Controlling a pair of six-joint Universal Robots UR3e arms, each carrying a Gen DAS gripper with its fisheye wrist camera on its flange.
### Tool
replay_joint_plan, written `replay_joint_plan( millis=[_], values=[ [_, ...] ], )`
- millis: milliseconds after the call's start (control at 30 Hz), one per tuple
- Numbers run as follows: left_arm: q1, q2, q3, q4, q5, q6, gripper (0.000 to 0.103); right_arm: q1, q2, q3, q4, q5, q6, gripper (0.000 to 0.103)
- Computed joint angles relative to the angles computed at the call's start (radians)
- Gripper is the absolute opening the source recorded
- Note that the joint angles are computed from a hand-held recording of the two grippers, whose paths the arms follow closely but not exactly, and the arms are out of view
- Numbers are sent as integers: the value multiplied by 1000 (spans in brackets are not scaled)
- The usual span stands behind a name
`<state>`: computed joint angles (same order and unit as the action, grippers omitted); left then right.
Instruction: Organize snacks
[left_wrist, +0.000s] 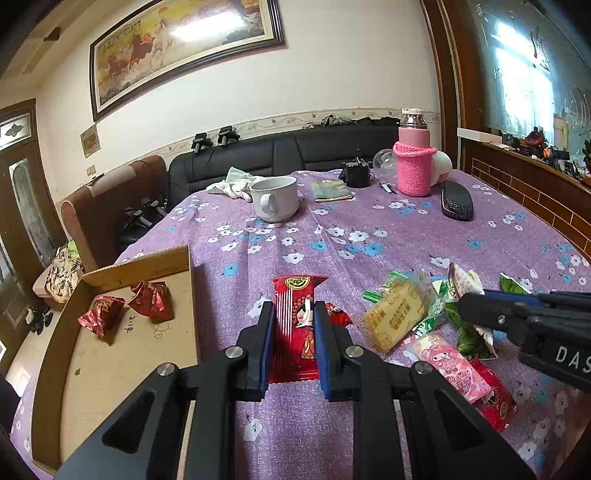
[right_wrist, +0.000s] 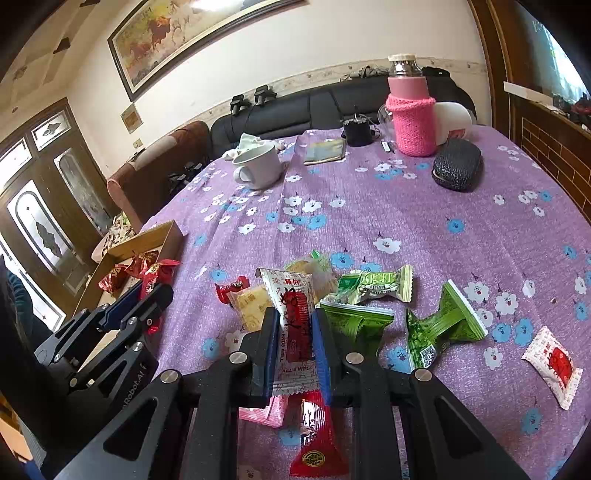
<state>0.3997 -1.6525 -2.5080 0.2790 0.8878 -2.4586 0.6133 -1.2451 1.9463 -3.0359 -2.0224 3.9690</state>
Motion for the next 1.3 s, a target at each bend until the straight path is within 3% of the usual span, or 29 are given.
replay_joint_plan(
  millis=[367, 533, 867, 1000, 1300],
  values=[
    [-6, -1, 9, -21, 4, 5, 19, -24, -2, 16, -6, 31, 6, 20],
    [17, 35, -3, -62, -36, 27, 19, -27, 5, 7, 3, 34, 5, 20],
    [35, 73, -7, -89, -47, 17, 19, -4, -7, 8, 13, -28, 25, 20],
    [74, 152, -25, -164, -75, 29, 19, -2, -10, 10, 9, -31, 24, 20],
    [216, 369, -8, -541, -163, 137, 19, 20, -9, -24, 52, -84, 39, 20]
  ],
)
